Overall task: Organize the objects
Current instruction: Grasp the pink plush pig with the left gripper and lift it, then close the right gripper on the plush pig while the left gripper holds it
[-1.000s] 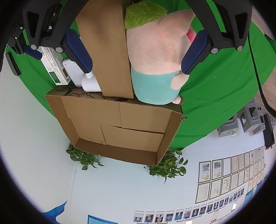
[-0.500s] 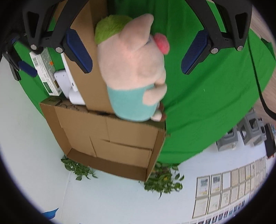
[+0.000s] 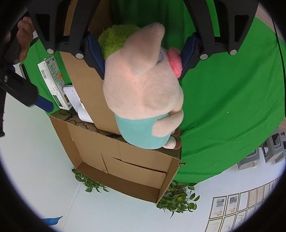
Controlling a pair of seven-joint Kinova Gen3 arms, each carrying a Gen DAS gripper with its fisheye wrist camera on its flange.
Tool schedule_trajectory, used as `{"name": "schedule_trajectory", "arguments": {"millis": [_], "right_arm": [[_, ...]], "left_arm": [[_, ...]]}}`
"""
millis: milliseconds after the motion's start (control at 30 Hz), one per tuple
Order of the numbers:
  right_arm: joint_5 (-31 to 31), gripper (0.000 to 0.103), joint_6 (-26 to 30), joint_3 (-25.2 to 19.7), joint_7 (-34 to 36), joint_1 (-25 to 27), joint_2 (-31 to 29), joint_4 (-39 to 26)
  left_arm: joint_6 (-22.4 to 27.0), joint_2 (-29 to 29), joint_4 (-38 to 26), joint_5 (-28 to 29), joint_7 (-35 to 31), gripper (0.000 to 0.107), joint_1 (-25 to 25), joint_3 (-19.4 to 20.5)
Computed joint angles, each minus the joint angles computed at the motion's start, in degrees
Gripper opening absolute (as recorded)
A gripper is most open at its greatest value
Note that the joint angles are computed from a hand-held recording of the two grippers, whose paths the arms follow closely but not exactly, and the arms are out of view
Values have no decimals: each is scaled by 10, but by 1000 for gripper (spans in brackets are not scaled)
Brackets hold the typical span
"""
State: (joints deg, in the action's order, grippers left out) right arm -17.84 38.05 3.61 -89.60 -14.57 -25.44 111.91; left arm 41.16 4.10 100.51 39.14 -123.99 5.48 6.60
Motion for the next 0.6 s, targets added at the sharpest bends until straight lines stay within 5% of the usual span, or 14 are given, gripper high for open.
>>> {"name": "schedule_trajectory", "arguments": {"millis": [367, 600], "right_arm": [[-132, 97, 31, 42, 95, -55, 122, -73], [-163, 96, 54, -18, 70, -25, 215, -137]], "left_arm": [[18, -28, 24, 21, -53, 65, -24, -28], [65, -43, 27, 5, -53, 64, -45, -49]]}}
